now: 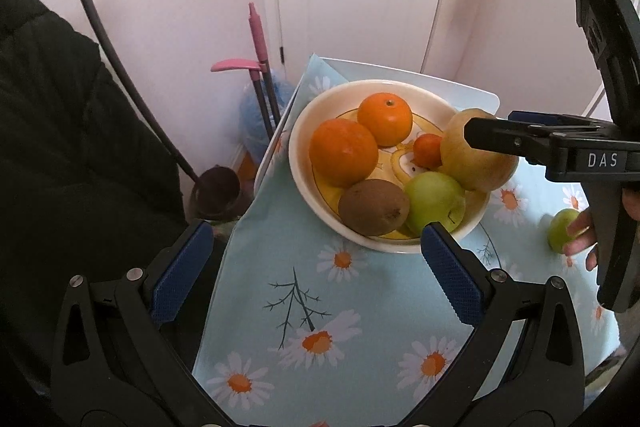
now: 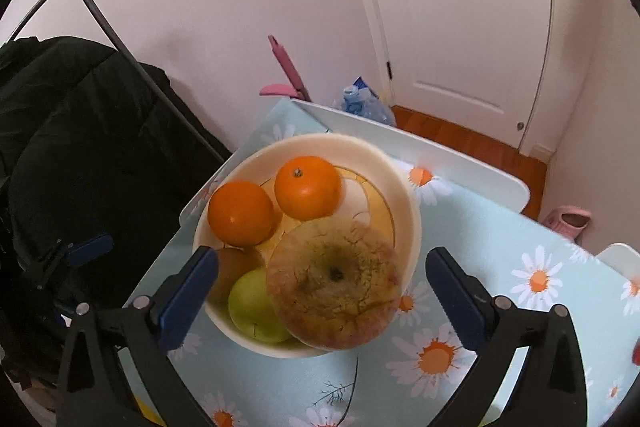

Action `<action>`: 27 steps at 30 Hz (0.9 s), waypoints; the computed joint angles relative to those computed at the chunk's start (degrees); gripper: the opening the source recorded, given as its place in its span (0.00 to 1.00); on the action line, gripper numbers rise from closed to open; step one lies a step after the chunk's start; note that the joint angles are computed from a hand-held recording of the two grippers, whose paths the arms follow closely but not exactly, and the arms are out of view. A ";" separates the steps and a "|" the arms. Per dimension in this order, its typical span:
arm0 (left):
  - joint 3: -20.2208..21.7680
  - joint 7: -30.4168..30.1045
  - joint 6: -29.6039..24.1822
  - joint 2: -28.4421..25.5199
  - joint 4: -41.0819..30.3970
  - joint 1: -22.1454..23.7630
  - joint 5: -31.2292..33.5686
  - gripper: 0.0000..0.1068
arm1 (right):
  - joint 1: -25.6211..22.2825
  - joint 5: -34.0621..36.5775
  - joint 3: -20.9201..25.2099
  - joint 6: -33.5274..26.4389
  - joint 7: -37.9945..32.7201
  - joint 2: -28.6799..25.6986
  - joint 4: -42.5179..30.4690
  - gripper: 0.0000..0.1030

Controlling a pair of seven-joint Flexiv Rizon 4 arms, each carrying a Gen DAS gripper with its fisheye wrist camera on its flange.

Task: Organize fruits
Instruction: 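Lower the large yellow apple into the cream bowl and open the right tool, then move both tools from the bowl toward the loose green apple and red fruit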

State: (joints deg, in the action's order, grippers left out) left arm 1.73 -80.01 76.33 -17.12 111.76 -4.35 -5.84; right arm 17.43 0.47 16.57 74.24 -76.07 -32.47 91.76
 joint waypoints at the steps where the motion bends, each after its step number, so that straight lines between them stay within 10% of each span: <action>1: -0.11 0.16 0.04 0.13 0.09 0.07 -0.07 0.96 | 0.38 -0.24 -0.39 0.04 0.37 0.21 0.20 1.00; 27: -6.25 19.12 1.71 5.77 2.53 2.18 -14.14 0.96 | 8.66 -18.38 -11.57 3.24 26.55 16.12 17.50 1.00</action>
